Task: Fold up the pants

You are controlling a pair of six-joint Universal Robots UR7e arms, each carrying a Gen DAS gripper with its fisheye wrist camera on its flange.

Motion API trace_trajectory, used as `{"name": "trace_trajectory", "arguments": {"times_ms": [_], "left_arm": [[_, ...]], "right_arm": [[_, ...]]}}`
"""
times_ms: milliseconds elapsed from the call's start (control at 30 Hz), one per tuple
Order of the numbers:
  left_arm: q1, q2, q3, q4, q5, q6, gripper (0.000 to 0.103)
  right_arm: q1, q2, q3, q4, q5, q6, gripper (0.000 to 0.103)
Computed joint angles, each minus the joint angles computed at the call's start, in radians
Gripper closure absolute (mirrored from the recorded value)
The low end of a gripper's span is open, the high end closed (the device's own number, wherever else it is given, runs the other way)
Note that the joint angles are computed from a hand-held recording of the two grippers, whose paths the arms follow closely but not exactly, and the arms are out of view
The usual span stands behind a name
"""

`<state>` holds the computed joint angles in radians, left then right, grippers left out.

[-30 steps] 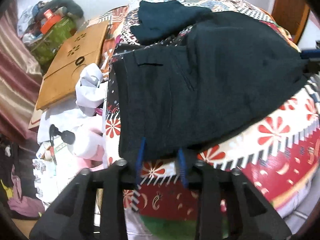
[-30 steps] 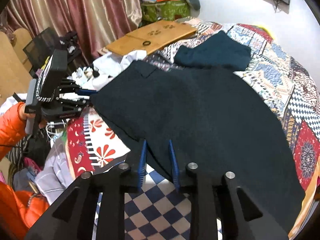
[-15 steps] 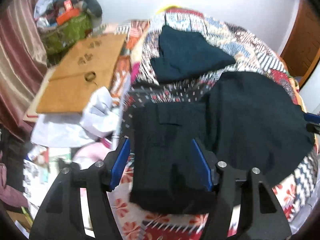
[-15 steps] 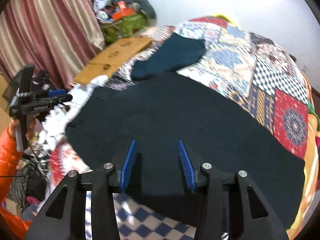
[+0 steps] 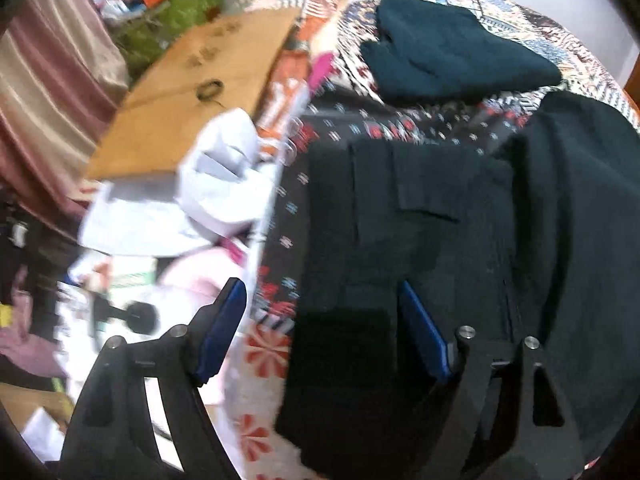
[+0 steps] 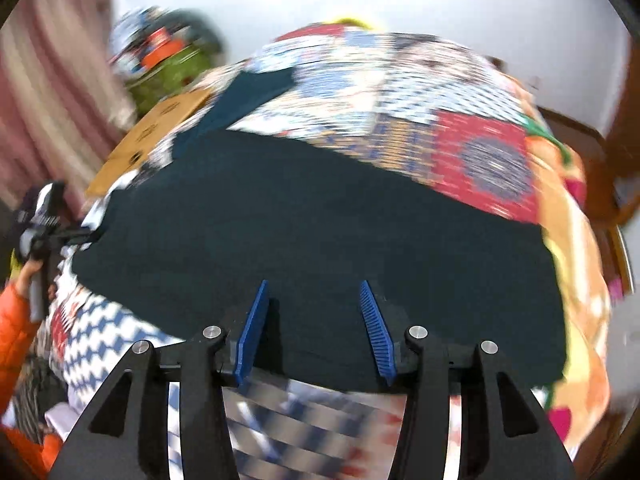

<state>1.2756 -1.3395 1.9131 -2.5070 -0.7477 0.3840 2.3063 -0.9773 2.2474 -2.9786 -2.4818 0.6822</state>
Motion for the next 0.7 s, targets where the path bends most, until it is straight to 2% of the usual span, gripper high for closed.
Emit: {"name": "trace_trajectory", "arguments": {"times_ms": [67, 167, 233, 300, 367, 467, 567, 633, 700], "left_arm": [[-0.021, -0.008, -0.001, -0.007, 0.009, -0.004, 0.027], [-0.063, -0.026, -0.007, 0.009, -0.031, -0.020, 0.027], [-0.092, -0.035, -0.017, 0.075, -0.095, -0.064, 0.027], [-0.117, -0.045, -0.016, 0.136, -0.152, -0.099, 0.027], [-0.146, -0.042, -0.009, 0.183, -0.214, -0.119, 0.027], [-0.189, -0.023, 0.010, 0.220, -0.263, -0.120, 0.027], [-0.239, 0.009, 0.045, 0.230, -0.256, -0.100, 0.027], [-0.279, 0.015, 0.101, 0.143, -0.217, -0.065, 0.027], [-0.300, 0.027, 0.122, 0.102, -0.205, -0.046, 0.027]], "right_arm": [[0.001, -0.054, 0.054, 0.014, -0.021, 0.098, 0.059], [0.012, -0.137, 0.130, 0.088, -0.053, 0.275, 0.059], [0.021, -0.173, 0.166, 0.141, -0.065, 0.391, 0.057], [0.023, -0.199, 0.211, 0.145, -0.062, 0.489, 0.056], [0.022, -0.211, 0.262, 0.075, -0.046, 0.543, 0.056], [0.003, -0.185, 0.327, -0.128, -0.010, 0.562, 0.056], [-0.015, -0.147, 0.368, -0.279, 0.008, 0.573, 0.056], [-0.018, -0.112, 0.385, -0.369, -0.008, 0.579, 0.056], [-0.038, -0.067, 0.408, -0.516, -0.008, 0.542, 0.056]]}}
